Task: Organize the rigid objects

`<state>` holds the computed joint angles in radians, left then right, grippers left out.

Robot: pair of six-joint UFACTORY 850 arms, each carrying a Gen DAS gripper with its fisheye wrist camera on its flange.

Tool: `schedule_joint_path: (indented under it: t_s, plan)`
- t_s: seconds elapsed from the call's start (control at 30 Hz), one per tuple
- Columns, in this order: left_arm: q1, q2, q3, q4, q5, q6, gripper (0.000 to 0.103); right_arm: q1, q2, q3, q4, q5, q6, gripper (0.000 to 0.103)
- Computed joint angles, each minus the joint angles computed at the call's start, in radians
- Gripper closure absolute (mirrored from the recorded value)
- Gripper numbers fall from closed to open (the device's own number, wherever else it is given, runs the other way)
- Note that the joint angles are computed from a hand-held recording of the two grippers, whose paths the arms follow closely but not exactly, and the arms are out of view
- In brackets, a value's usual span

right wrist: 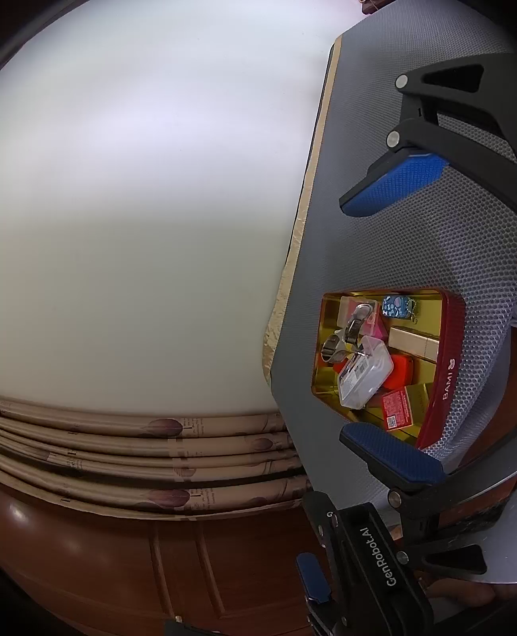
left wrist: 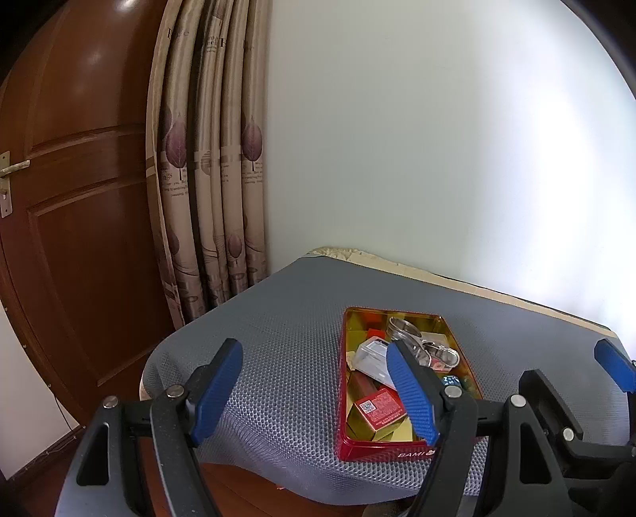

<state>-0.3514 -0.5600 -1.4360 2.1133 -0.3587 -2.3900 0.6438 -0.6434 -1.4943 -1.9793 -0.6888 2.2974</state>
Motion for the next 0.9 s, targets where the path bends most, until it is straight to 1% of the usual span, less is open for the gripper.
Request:
schedule_joint_path:
  t_s: [0.3, 0.47, 0.57, 0.7, 0.9]
  plan:
    - [-0.005, -0.013, -0.019, -0.101, 0.003, 0.103, 0.022, 0.002, -0.003, -0.002, 0.006, -0.003, -0.006, 0.001]
    - [-0.006, -0.010, -0.013, -0.086, 0.000, 0.087, 0.022, 0.000, 0.001, 0.006, -0.004, 0.002, 0.006, 0.001]
    - [-0.007, -0.013, -0.020, -0.129, 0.008, 0.133, 0.022, 0.000, 0.001, 0.005, 0.000, 0.004, 0.002, 0.001]
    - [-0.006, -0.013, -0.022, -0.147, 0.014, 0.152, 0.021, 0.001, 0.002, 0.006, 0.000, 0.004, 0.003, 0.001]
    - [-0.010, -0.009, -0.015, -0.118, 0.001, 0.130, 0.021, 0.001, 0.003, 0.009, -0.003, 0.000, 0.006, 0.001]
